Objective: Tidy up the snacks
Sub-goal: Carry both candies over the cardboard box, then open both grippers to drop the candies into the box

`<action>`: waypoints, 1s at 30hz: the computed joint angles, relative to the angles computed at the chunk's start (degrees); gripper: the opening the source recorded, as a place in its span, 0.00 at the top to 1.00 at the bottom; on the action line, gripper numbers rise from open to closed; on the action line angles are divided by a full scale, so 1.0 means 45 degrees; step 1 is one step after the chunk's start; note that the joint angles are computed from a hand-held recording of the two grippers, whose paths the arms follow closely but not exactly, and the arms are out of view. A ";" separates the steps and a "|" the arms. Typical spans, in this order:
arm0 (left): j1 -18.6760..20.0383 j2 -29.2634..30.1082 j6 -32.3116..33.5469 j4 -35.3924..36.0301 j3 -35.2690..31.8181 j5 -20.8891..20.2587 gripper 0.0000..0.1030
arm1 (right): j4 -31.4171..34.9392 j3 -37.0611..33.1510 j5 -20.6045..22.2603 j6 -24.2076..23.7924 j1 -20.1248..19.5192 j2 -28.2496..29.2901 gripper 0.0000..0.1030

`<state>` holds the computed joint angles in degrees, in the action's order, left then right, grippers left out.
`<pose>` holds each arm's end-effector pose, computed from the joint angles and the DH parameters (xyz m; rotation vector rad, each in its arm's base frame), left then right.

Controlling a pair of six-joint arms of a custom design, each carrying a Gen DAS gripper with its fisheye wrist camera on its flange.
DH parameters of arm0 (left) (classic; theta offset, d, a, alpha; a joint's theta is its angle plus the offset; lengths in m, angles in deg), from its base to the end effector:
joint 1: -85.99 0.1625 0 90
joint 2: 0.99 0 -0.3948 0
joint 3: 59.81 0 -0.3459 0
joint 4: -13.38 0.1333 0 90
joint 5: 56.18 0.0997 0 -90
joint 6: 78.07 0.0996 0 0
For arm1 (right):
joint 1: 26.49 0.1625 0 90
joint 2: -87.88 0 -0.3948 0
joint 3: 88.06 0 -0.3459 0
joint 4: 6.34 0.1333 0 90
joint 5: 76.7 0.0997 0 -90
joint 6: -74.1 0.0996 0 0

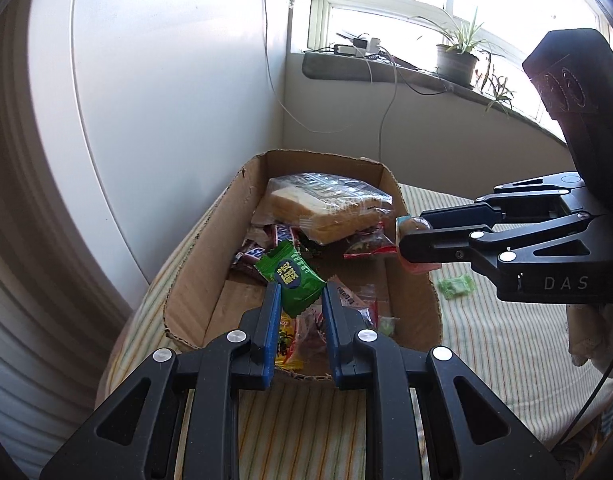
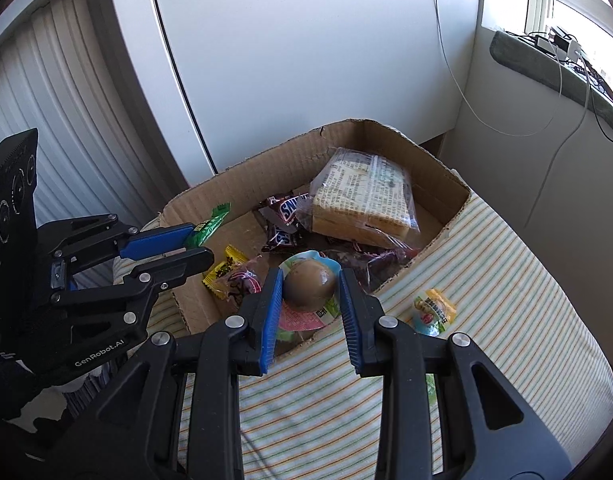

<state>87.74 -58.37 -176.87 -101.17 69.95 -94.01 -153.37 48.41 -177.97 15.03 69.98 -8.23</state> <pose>-0.3326 -0.2222 0.0505 0.2657 2.1720 -1.1032 0.1520 -0.3301 0.2661 1.4959 -2.3994 0.2477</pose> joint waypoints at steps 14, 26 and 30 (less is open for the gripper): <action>0.0039 -0.0261 -0.0325 0.0381 0.0122 -0.0005 0.81 | -0.0211 0.0058 -0.0017 0.0126 0.0185 0.0606 0.70; 0.0022 -0.0355 -0.0961 0.1096 0.0011 -0.0057 0.63 | -0.0172 -0.0094 0.0434 0.0150 0.0004 0.0431 0.48; -0.0051 -0.0291 -0.0979 0.1112 -0.0049 -0.0028 0.62 | -0.0281 -0.0097 0.0577 0.0025 -0.0137 0.0247 0.33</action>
<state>87.51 -59.68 -181.28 -96.17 69.73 -94.14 -154.64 47.97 -175.38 15.14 69.36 -7.12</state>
